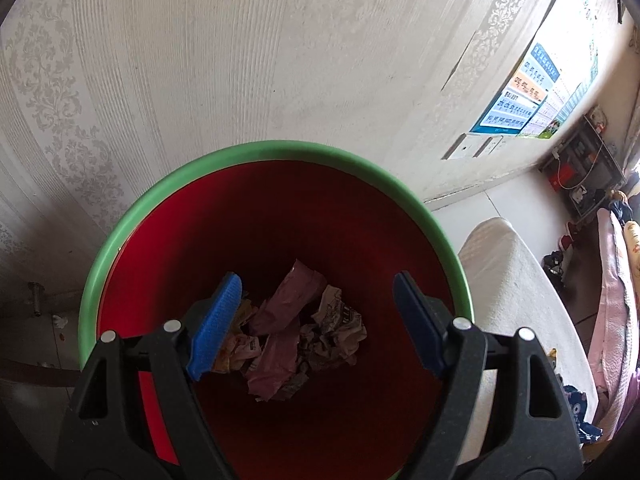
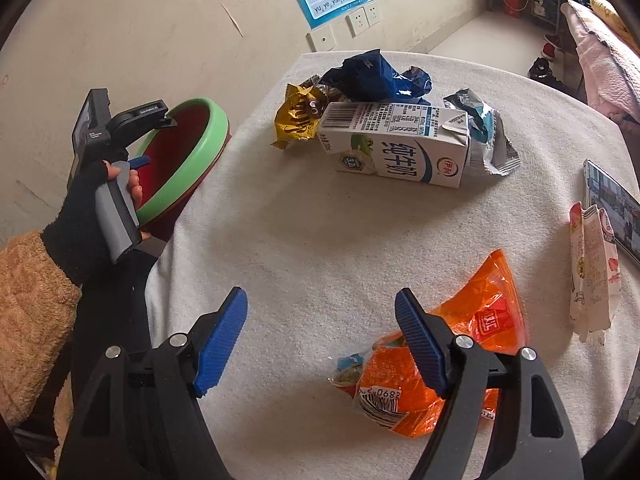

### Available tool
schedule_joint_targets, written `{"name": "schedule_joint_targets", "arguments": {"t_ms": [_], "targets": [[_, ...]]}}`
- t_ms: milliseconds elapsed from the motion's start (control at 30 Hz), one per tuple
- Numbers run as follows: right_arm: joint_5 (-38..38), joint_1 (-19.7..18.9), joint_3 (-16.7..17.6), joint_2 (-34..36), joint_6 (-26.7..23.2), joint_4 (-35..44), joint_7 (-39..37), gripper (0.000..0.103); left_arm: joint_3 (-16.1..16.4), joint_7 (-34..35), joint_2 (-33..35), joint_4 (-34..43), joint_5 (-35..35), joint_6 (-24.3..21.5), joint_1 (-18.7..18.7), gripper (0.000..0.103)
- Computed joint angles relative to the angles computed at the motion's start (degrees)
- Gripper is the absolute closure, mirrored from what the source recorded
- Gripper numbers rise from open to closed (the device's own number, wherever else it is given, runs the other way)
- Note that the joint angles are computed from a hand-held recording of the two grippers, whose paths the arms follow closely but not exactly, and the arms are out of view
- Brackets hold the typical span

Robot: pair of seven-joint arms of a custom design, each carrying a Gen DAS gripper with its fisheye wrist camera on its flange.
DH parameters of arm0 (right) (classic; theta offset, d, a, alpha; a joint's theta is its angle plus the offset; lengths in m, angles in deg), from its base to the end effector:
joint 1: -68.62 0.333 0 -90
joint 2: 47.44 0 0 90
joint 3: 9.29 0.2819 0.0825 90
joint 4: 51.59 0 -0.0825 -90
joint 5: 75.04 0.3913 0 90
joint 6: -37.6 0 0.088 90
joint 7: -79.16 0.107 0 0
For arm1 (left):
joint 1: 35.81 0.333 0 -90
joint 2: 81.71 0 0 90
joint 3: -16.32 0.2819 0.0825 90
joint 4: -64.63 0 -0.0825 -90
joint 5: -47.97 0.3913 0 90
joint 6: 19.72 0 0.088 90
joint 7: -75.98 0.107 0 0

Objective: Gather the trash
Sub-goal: 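Grasp the orange bag with the left gripper while the right grasps a pink-white drink pouch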

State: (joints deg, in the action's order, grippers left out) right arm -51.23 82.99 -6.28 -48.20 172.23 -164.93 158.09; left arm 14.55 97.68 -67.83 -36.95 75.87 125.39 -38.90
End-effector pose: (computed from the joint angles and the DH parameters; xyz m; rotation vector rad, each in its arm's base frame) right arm 0.5651 0.1830 0.4769 -2.0838 1.6019 0.0078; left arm 0.6626 -0.0601 0.4427 -2.4356 1.0151 -0.6094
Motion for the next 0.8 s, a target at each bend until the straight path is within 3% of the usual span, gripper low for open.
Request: {"name": "schedule_joint_targets", "arguments": {"t_ms": [200,333,600,733,800], "targets": [[0.2,0.1,0.1,0.2,-0.2,-0.1,0.2,0.029,0.8,-5.9,-0.9,-2.1,2.3,2.3,-0.2,0.027],[0.4,0.1,0.1,0.1,-0.3,-0.3,0.3,0.029,0.3,-5.9,-1.3,-2.7,2.8,-0.1,-0.4,0.027],[1.0,-0.2,-0.2,-0.7,0.7,-1.0,0.3,0.029,-0.6,-2.6,-2.2,-2.5,8.0,-2.8,-1.5,0.025],[-1.4,-1.5,-1.2,-2.1,5.3,-2.4,4.0,0.029,-2.0,5.6,-0.9,-1.1,2.9,-2.6,-0.5,0.02],[-6.3,-2.7,-1.8,-2.6,7.9,-3.1,8.8,0.029,-1.9,6.8,-1.0,-1.3,1.1,-2.2,-0.4,0.02]]}}
